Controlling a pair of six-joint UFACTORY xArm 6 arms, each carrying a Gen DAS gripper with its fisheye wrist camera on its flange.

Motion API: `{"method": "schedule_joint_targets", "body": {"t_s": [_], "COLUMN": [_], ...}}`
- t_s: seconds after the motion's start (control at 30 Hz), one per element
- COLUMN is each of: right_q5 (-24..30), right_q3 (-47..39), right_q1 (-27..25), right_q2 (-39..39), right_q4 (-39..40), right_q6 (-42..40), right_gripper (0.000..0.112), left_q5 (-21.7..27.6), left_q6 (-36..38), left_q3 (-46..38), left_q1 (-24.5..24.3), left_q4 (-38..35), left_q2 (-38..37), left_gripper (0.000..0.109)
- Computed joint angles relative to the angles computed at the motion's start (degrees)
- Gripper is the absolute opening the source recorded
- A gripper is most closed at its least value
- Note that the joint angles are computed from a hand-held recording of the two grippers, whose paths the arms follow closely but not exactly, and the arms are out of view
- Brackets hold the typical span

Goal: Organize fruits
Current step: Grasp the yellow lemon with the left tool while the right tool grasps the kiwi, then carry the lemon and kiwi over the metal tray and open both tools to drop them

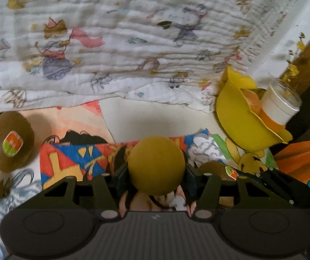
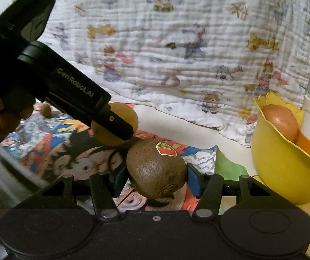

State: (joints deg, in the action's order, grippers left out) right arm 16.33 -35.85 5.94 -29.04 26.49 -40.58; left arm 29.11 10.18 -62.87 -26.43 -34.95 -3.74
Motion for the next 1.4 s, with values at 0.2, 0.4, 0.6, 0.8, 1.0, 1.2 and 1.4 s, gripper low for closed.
{"method": "schedule_joint_targets", "body": {"t_s": [0.2, 0.4, 0.6, 0.8, 1.0, 1.2, 1.4], "right_q5": [6.8, 18.0, 30.0, 38.3, 42.3, 43.1, 42.6], "right_q3": [5.7, 9.3, 9.9, 10.2, 11.1, 11.6, 11.9], "right_q1": [-0.6, -2.1, -4.0, -4.5, -5.2, -5.2, -3.1], "right_q2": [-12.9, -26.2, -35.6, -41.1, -44.1, -44.3, -44.0], "right_q4": [1.8, 1.3, 0.9, -0.8, -3.0, -4.4, -6.7], "right_q6": [-2.2, -2.5, -2.1, -2.3, -2.1, -2.2, -0.8], "right_gripper": [0.059, 0.059, 0.059, 0.059, 0.059, 0.059, 0.059], "left_q5": [0.3, 1.8, 4.2, 6.5, 7.2, 7.8, 7.7], "left_q6": [-0.7, 0.2, 2.2, 2.2, 2.3, 2.5, 1.9], "left_q3": [6.6, 12.6, 17.1, 20.7, 22.9, 23.8, 24.8], "left_q1": [-1.0, -2.5, -3.9, -5.0, -5.5, -6.2, -7.1], "left_q4": [0.4, 0.2, -1.1, 0.9, 3.5, 5.9, 8.9], "left_q2": [-7.5, -15.4, -21.4, -25.7, -28.1, -29.2, -29.8], "left_gripper": [0.058, 0.058, 0.058, 0.058, 0.058, 0.058, 0.058]}}
